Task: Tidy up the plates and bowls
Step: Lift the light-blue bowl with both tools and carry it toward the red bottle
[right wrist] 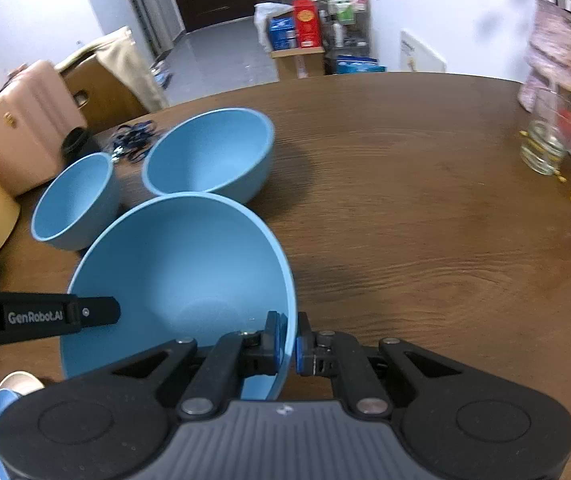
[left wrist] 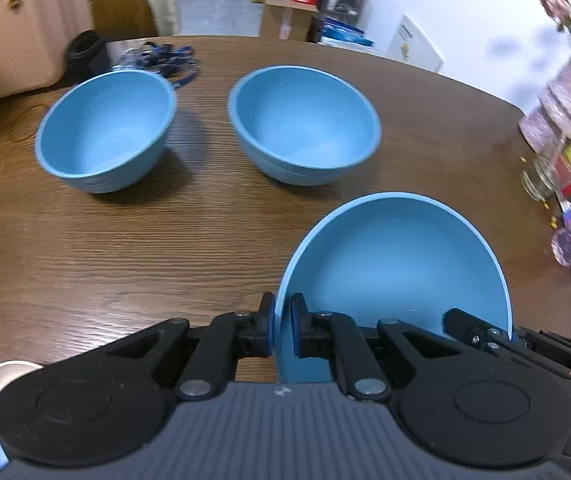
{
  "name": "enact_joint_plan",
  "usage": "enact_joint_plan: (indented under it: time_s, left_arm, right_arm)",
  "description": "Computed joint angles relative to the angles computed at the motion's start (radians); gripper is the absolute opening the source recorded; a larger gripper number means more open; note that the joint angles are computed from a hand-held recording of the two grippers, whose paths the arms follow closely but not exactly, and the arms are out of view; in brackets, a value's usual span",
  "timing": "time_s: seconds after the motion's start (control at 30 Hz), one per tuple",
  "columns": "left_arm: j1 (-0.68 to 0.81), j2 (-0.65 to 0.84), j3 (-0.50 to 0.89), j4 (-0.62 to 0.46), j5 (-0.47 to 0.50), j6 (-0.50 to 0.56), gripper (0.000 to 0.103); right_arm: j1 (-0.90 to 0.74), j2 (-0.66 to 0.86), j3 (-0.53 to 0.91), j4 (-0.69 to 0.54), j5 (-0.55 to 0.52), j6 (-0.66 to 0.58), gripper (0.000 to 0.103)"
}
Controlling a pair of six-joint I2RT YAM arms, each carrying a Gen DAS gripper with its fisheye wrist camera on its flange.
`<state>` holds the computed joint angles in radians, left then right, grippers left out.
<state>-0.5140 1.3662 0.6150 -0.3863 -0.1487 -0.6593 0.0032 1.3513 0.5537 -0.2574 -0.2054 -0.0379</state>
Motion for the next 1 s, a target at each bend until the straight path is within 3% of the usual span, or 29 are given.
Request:
enact_joint_plan:
  time_s: [0.4, 1.0]
  left_arm:
    - [-0.187, 0.216, 0.156, 0.044, 0.001, -0.033, 0.009]
    - [-0.376, 0.533, 0.465, 0.013, 0.017, -0.008, 0.009]
  right_arm:
    - [-0.34, -0.026, -0.041, -0.025, -0.082, -0.177, 0.007]
    - [-0.767, 0.141, -0.014, 0.037, -0.154, -0.413, 0.007]
